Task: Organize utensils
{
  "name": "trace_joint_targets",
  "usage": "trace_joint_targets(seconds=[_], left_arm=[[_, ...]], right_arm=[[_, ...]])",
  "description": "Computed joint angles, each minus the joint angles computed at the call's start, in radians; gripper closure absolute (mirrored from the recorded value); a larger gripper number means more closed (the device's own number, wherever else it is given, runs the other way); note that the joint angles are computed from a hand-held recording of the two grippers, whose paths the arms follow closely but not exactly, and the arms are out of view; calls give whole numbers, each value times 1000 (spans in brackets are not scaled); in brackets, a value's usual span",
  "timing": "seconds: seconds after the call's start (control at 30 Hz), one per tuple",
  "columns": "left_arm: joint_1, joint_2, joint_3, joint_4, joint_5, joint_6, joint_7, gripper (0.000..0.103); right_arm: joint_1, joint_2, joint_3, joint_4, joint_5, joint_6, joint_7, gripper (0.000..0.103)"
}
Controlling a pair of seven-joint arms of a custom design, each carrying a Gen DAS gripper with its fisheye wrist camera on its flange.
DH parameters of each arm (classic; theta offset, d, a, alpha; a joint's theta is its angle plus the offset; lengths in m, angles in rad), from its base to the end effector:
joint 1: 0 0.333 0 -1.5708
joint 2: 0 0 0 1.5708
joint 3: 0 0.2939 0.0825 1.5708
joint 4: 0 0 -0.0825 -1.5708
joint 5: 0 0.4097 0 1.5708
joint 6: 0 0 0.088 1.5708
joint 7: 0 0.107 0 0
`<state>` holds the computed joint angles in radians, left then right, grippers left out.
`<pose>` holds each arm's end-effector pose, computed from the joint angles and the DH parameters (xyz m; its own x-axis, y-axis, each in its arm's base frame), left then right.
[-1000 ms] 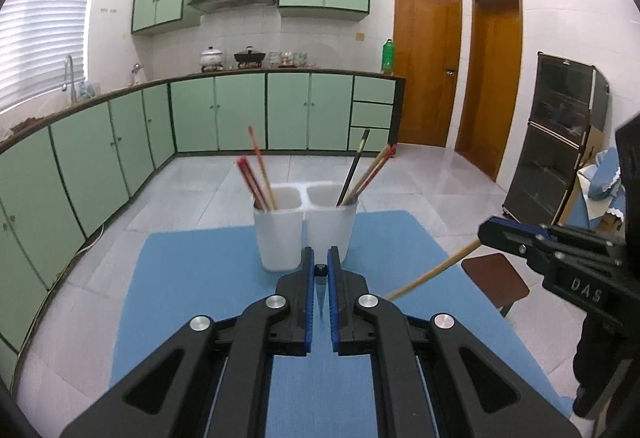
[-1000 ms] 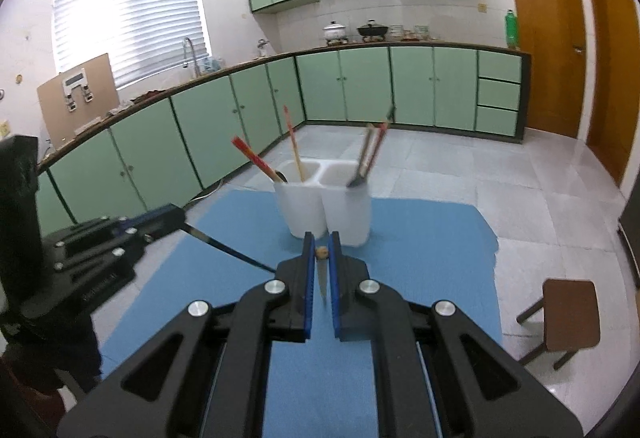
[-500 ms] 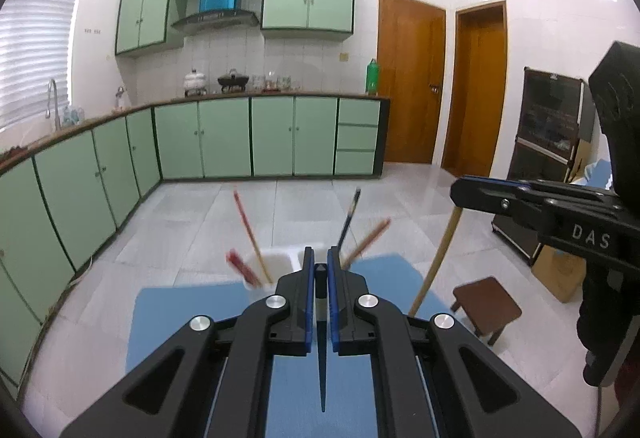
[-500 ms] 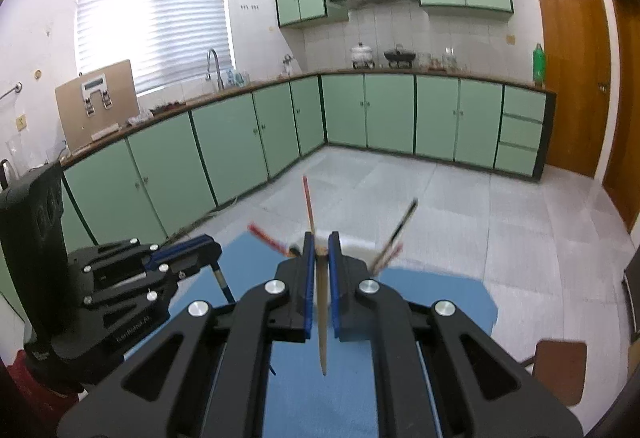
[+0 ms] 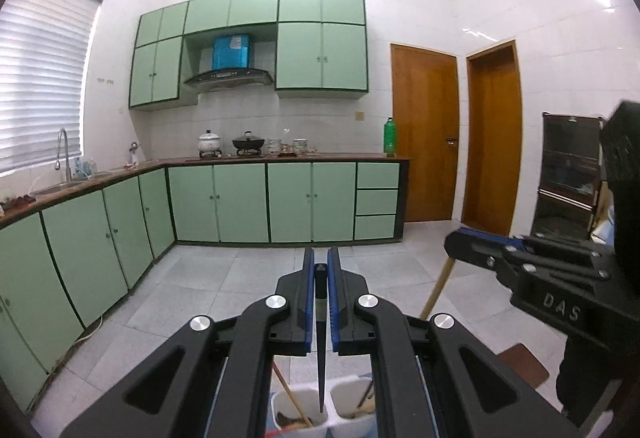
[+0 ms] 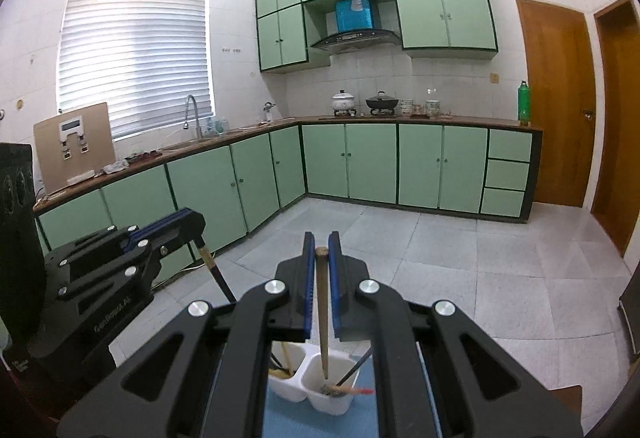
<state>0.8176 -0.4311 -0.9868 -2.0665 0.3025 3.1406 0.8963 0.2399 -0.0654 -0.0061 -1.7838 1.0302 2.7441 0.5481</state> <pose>0.5275 -0.2101 0.6425 -0.0346 -0.9994 0.0054 -0.2303 0.0027 -0.9731 0.6060 0.1092 0.6537 0.5304 -0.8429 -0.0903 -0.3279 -0.1058 -0.9388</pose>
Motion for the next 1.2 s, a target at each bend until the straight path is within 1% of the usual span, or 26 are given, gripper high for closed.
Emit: trace_joint_targets(seconds=[0.03, 0.1, 0.13, 0.17, 0.2, 0.3, 0.33, 0.37, 0.4, 0.5, 0.53, 0.6, 0.63, 0.67, 0.7, 0.77, 0.8, 0.83, 0.9, 0.93, 0.97, 1.0, 1.07, 1.1, 1.2], left_arm=[[49, 17, -42, 19, 11, -6, -9, 97], [116, 54, -110, 40, 31, -20, -24, 97], [147, 75, -144, 48, 44, -38, -31, 97], [162, 93, -162, 54, 58, -51, -36, 97], [185, 122, -194, 58, 78, -67, -47, 97], [205, 186, -229, 59, 128, -95, -64, 97], [199, 197, -225, 56, 140, -100, -70, 97], [182, 203, -209, 48, 145, -101, -76, 96], [153, 200, -179, 34, 144, -93, -82, 95], [40, 168, -59, -15, 125, -61, -89, 91], [27, 162, -41, -19, 131, -57, -99, 87], [-43, 112, 36, -63, 121, -35, -116, 82], [-61, 98, 57, -74, 127, -29, -125, 77], [-91, 76, 90, -91, 128, -21, -130, 71], [-116, 59, 114, -107, 126, -17, -131, 68], [-182, 19, 168, -149, 106, -11, -121, 55], [-224, -9, 200, -180, 89, -9, -112, 53], [-254, -32, 223, -207, 72, -4, -103, 50], [-315, -86, 262, -270, 27, 4, -88, 41], [-342, -114, 276, -303, 2, 5, -86, 36], [-363, -132, 288, -324, -19, 5, -80, 34], [-399, -156, 310, -359, -43, 7, -72, 33], [-435, -200, 319, -410, -84, -5, -66, 26], [-448, -225, 318, -435, -101, -13, -63, 25], [-503, -281, 327, -499, -151, -44, -53, 19]], right_arm=[[0, 22, 1, 15, -6, 5, 9, 97], [-9, 67, 8, 41, -18, 1, 29, 97], [-16, 83, 15, 45, -34, 0, 45, 97], [-23, 104, 22, 53, -61, -3, 69, 97], [-27, 107, 33, 43, -76, 4, 82, 97], [-37, 121, 54, 21, -131, 3, 111, 96], [-38, 121, 60, 8, -148, 15, 117, 96], [-39, 119, 65, -3, -161, 28, 123, 94], [-41, 115, 68, -13, -161, 32, 121, 92], [-42, 80, 70, -66, -123, 69, 93, 91], [-39, 68, 67, -80, -112, 80, 86, 90], [-32, 42, 57, -109, -97, 106, 82, 82], [-28, 25, 49, -127, -85, 116, 74, 80], [-21, 8, 40, -144, -63, 121, 59, 76], [-13, -16, 30, -168, -38, 128, 41, 69], [9, -60, 7, -217, -5, 151, 9, 59], [23, -89, -4, -251, 9, 165, -10, 53], [37, -112, -16, -280, 17, 181, -22, 50], [69, -169, -44, -348, 48, 208, -61, 37], [87, -194, -61, -378, 62, 213, -80, 35], [103, -221, -76, -410, 73, 218, -96, 28], [117, -255, -89, -453, 80, 229, -105, 21], [151, -316, -118, -528, 101, 251, -123, 14], [168, -345, -134, -561, 108, 255, -130, 12], [188, -419, -154, -650, 75, 251, -93, 8]])
